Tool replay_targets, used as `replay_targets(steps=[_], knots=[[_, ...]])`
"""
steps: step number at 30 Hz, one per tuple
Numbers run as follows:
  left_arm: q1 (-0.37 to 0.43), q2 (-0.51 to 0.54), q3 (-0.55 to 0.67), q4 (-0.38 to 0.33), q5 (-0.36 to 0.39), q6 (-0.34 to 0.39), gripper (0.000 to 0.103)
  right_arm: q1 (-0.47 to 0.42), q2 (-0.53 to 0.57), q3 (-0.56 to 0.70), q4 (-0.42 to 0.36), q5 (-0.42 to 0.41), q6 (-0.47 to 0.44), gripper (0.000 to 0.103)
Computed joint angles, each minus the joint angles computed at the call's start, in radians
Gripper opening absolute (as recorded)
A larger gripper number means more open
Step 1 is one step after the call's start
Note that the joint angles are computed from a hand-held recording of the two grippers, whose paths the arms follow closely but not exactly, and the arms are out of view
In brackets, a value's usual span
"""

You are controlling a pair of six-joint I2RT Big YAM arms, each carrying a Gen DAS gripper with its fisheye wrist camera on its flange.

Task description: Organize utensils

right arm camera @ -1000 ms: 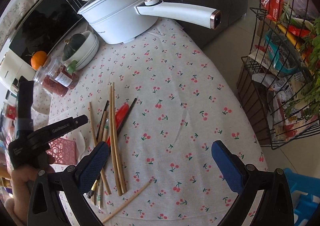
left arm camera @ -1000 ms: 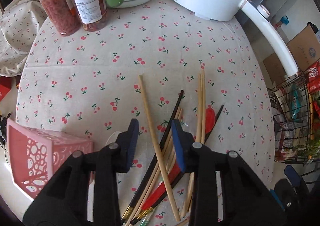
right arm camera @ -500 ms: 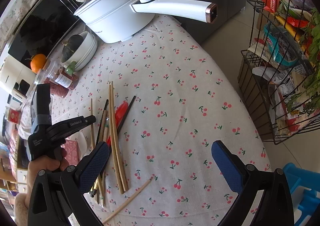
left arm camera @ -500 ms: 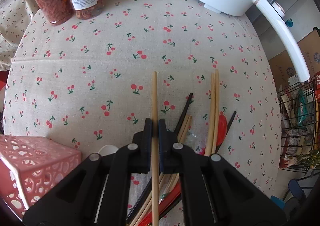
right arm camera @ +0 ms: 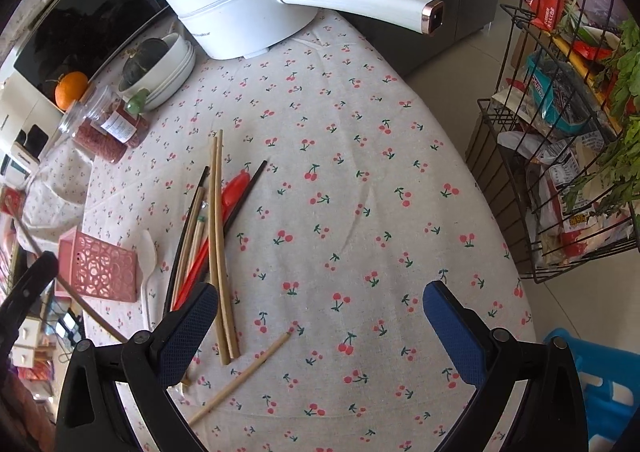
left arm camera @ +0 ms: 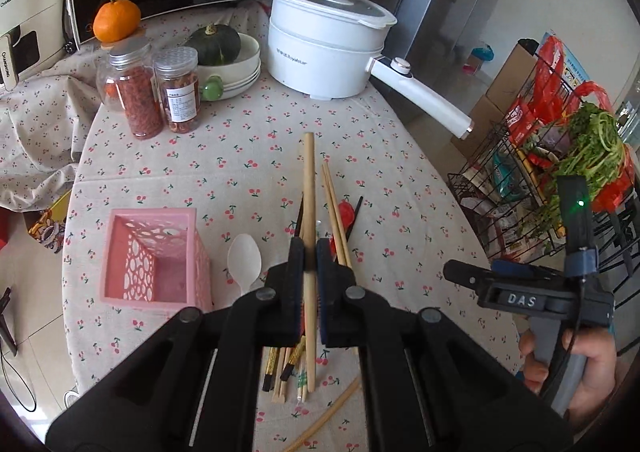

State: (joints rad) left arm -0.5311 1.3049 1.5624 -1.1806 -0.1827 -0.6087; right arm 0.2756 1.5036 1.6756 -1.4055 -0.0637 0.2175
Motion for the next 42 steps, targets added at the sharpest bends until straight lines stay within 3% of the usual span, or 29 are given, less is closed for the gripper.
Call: replay_targets(steps=[4,6,10,13,17,20,22,30,34,38,42], knots=[[-0.005,-0.098,-0.108,0.071,-0.024,-0.018,0.007,0.029,0.012,-0.016,-0.025,-0.011,0.0,0.103],[0.001,-0.119,-0.121,0.086,0.0,-0.039,0.007,0.046,0.017,-0.031,-0.033,-0.013,0.005,0.103],[-0.014,-0.164,-0.133,0.092,-0.042,0.0,0.007,0.079,0.02,-0.071,-0.064,-0.003,0.008,0.102],[-0.004,-0.195,-0.149,0.087,-0.014,0.021,0.007,0.096,0.019,-0.099,-0.081,-0.012,0.025,0.095],[0.012,-0.223,-0.169,0.08,0.04,0.018,0.007,0.144,0.024,-0.13,-0.1,0.043,0.028,0.085],[0.014,-0.24,-0.182,0.075,0.048,0.006,0.007,0.201,0.011,-0.156,-0.083,0.132,0.028,0.081],[0.014,-0.251,-0.189,0.074,0.053,0.001,0.007,0.235,-0.005,-0.177,-0.059,0.176,0.028,0.074],[0.002,-0.275,-0.199,0.073,0.046,0.0,0.007,0.251,-0.055,-0.224,0.017,0.162,0.053,0.017],[0.009,-0.285,-0.205,0.077,0.041,-0.01,0.007,0.214,-0.037,-0.197,0.043,0.112,0.047,0.012],[0.017,-0.296,-0.213,0.082,0.038,-0.018,0.007,0.16,-0.035,-0.195,0.124,0.017,0.079,0.005],[0.024,-0.306,-0.217,0.084,0.04,-0.021,0.007,0.129,-0.026,-0.168,0.172,0.016,0.071,0.005]])
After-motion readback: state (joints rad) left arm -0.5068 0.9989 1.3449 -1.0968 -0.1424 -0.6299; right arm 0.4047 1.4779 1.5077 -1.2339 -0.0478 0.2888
